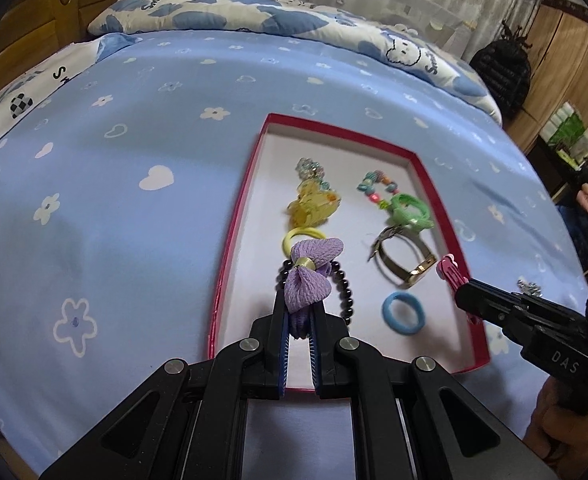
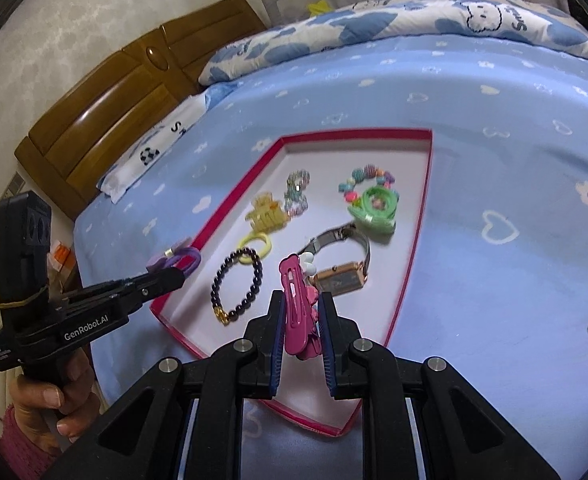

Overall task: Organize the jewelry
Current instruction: 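Carry the purple bow hair tie and pink clip into the tray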

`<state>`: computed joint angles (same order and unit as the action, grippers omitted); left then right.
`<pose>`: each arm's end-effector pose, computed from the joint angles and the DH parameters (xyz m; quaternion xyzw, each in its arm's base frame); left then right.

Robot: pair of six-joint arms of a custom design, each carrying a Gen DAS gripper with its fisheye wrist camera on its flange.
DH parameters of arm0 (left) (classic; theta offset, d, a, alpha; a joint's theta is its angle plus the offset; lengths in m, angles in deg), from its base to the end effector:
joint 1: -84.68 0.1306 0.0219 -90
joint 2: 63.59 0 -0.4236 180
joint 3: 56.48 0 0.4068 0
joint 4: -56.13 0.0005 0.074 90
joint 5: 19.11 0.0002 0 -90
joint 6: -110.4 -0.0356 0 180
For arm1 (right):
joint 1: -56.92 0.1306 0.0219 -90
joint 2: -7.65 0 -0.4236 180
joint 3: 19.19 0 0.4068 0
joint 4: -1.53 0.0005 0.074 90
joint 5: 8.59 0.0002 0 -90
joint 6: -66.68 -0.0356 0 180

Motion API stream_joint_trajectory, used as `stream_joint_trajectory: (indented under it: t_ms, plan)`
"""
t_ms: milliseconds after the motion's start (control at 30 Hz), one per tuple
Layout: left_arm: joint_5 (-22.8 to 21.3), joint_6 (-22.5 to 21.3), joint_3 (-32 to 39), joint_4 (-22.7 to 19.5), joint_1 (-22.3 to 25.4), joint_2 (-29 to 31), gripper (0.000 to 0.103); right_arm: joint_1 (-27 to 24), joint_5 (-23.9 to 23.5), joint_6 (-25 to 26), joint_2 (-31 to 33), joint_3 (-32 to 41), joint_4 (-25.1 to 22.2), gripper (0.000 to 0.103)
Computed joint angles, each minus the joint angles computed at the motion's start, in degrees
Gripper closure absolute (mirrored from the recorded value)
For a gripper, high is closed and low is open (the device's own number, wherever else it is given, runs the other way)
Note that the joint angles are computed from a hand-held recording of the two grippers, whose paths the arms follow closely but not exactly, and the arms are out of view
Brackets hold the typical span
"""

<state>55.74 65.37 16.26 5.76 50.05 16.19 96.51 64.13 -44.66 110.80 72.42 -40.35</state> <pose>0.3413 -0.2250 0.4062 -0.1226 0.9442 -0.0808 0.2947 0.4413 0.3781 0.3749 -0.1954 0.9193 0.2803 0.1951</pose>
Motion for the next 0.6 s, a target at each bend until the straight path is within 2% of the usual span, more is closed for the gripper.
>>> stream_joint_trajectory:
  t_ms: [267,600]
  plan:
    - [0.30,-0.24,0.92,-1.58,-0.33,2.29,0.095,0.84,-0.07,2.00,2.28,1.69,-3.19,0.087]
    - [2.28,-1.48,0.34,-0.52,0.98,3.63,0.095,1.31,0.97,4.22,4.37,3.92,-7.37,0.087]
